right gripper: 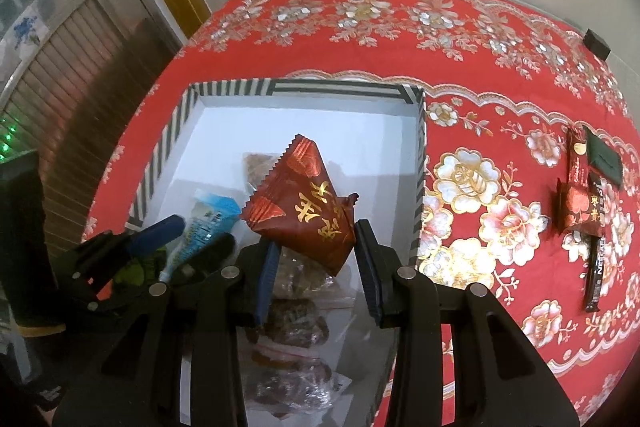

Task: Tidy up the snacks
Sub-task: 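Lower both packets into the tray and open both grippers to release, then move both open grippers back toward the remaining snacks on the tablecloth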

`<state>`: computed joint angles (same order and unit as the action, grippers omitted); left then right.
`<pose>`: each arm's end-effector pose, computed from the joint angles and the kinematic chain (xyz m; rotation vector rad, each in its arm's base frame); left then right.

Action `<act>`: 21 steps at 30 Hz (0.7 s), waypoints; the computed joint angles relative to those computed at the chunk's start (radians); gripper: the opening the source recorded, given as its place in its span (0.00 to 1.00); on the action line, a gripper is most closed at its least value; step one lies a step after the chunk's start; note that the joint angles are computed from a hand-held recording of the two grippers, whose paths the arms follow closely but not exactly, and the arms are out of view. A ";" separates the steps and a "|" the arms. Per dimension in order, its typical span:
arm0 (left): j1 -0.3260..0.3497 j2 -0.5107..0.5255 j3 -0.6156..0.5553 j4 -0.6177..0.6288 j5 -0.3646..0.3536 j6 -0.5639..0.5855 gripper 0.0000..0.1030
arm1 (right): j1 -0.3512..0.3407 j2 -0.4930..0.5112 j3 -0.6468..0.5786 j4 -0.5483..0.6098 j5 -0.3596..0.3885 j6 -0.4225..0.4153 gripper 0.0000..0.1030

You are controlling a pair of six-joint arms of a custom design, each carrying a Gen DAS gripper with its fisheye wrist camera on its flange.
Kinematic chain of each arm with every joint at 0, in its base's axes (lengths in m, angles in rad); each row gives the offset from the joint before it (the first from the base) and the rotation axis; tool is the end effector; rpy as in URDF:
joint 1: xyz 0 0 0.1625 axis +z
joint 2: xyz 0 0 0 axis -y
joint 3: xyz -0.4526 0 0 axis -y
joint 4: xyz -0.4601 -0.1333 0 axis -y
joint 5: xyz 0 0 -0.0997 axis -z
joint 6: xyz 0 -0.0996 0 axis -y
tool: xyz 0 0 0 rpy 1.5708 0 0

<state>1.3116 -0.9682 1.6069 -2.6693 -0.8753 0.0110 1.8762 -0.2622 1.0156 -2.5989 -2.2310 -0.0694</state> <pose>-0.0015 -0.7747 0.2368 0.1229 2.4322 -0.6724 0.3365 -0.8271 -0.0836 0.3471 -2.4615 0.4410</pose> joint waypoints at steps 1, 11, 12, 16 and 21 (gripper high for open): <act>-0.003 -0.003 0.009 -0.023 0.006 0.002 0.86 | 0.000 -0.005 0.007 -0.011 0.016 0.000 0.35; -0.040 -0.003 0.043 -0.100 0.108 -0.004 0.96 | 0.002 -0.090 0.133 -0.247 0.175 -0.069 0.37; -0.046 0.000 0.046 -0.123 0.121 0.005 0.96 | 0.000 -0.101 0.150 -0.269 0.174 -0.078 0.37; -0.072 0.008 0.060 -0.227 0.137 0.042 0.96 | -0.026 -0.170 0.248 -0.342 0.169 -0.064 0.37; -0.087 0.025 0.054 -0.226 0.156 0.000 0.97 | -0.083 -0.278 0.389 -0.404 0.116 -0.039 0.37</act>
